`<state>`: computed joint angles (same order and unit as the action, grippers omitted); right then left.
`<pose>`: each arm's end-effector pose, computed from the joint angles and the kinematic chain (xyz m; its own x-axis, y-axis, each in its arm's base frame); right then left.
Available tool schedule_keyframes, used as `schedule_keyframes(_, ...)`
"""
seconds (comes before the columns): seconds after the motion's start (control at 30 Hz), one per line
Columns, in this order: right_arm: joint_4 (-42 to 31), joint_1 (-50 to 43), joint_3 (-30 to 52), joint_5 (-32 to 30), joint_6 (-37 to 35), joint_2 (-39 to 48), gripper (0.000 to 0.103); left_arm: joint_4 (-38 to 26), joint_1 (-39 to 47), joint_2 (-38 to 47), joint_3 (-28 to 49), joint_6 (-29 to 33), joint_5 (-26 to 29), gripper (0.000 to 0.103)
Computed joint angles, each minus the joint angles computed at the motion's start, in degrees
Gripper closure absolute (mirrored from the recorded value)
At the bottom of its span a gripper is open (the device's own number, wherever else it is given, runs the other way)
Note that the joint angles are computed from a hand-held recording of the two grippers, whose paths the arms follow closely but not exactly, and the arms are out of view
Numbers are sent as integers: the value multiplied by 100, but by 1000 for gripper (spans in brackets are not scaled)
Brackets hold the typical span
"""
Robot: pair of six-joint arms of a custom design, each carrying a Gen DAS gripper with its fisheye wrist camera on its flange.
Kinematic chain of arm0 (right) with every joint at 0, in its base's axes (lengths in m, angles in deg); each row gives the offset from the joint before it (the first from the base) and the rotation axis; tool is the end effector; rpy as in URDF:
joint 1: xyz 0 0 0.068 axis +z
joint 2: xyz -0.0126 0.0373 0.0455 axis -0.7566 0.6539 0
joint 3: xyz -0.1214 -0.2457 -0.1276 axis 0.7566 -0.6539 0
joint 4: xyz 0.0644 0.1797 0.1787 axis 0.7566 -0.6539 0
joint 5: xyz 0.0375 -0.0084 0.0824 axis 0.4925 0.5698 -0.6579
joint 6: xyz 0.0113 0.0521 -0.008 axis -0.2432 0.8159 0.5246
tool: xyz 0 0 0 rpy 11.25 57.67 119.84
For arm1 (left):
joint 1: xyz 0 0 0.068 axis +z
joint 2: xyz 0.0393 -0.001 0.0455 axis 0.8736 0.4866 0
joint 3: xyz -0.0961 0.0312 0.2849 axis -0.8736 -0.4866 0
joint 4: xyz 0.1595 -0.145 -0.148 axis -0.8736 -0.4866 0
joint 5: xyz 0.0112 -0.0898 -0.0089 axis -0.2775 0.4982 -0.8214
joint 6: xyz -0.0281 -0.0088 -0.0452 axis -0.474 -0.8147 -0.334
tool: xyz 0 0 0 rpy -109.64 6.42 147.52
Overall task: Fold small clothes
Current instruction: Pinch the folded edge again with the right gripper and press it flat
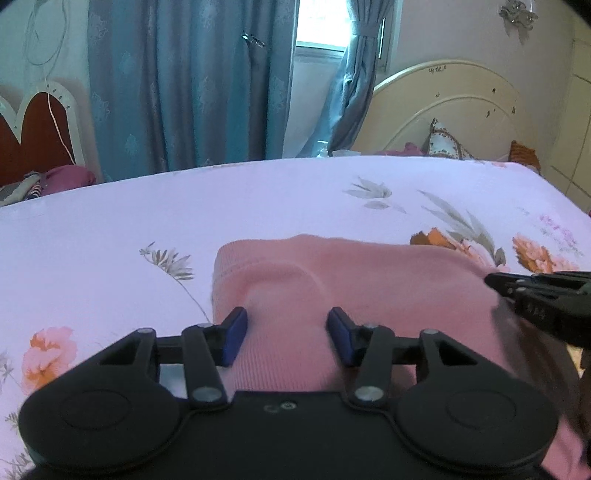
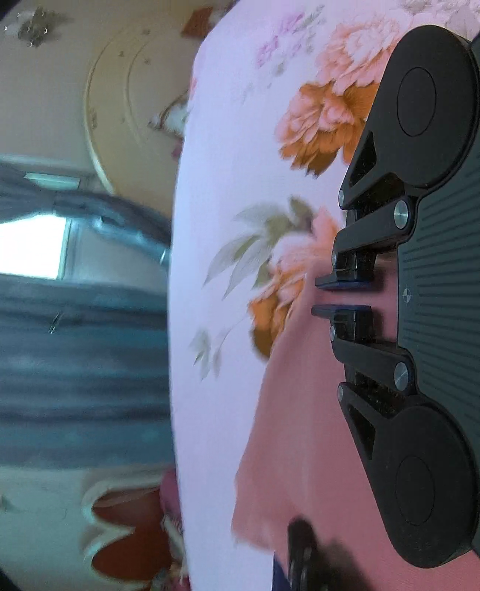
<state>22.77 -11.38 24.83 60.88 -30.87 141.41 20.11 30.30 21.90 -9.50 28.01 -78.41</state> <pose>0.2463 0.1793 0.0630 -0.6577 -0.1820 -0.7309 -0.2804 0.9598 0.0133 0.2043 -0.1038 0.0960 -0.6532 -0.0750 -0.7535 -0.0733 0.9967 -0.0357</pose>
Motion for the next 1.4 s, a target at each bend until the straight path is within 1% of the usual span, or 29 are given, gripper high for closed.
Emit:
schedule_keyframes(0.07, -115, 4, 57, -6, -102, -12, 103, -211, -43, -103, 48, -37, -61, 53)
schedule_keyframes(0.13, -182, -31, -22, -118, -227, -209, 103, -492, -159, -369, 35, -94, -193, 53)
schedule_keyframes(0.2, -140, -92, -273, -290, -44, -589, 102, -751, -301, -696, -40, -240, -314, 53)
schedule_keyframes(0.3, -223, -49, -623, -458, -4, -1227, 102, -1196, -636, -1129, -115, -473, -620, 55)
schedule_keyframes(0.4, -439, 173, -903, -488, 61, -1795, 102, -1769, -1064, -1466, -119, -777, -958, 54)
schedule_keyframes(0.47, -583, 347, -1003, -471, 117, -1993, 102, -2118, -1330, -1641, -106, -1044, -1110, 54)
schedule_keyframes(0.57, -698, 584, -1150, -410, 258, -2062, 102, -2608, -1707, -1848, -84, -1475, -1303, 54)
schedule_keyframes(0.63, -841, 803, -1238, -226, 412, -2065, 102, -2858, -1962, -1871, -77, -1772, -1444, 53)
schedule_keyframes(0.7, -856, 839, -1280, -141, 409, -1854, 102, -2955, -2148, -1764, -89, -1974, -1542, 52)
schedule_keyframes(0.77, -437, 792, -1426, -160, 253, -1588, 103, -2913, -2262, -1563, -74, -1964, -1682, 51)
schedule_keyframes(0.8, -475, 796, -1409, -147, 251, -1588, 103, -2930, -2282, -1510, -47, -1953, -1712, 51)
schedule_keyframes(0.93, -912, 804, -1400, -126, 488, -1998, 102, -3431, -2294, -1761, 84, -2249, -1621, 51)
schedule_keyframes(1.03, -1199, 914, -1608, -118, 614, -2624, 102, -3770, -2515, -1891, 121, -2509, -1706, 52)
schedule_keyframes(1.17, -1783, 1285, -1850, 58, 789, -3512, 102, -4193, -2871, -1952, 203, -2883, -1825, 52)
schedule_keyframes(1.3, -2341, 1863, -2025, 424, 1094, -4132, 102, -4773, -3345, -2107, 274, -3444, -1969, 52)
schedule_keyframes(1.4, -2588, 2337, -2176, 720, 1375, -4263, 102, -5201, -3887, -2108, 267, -4065, -2140, 51)
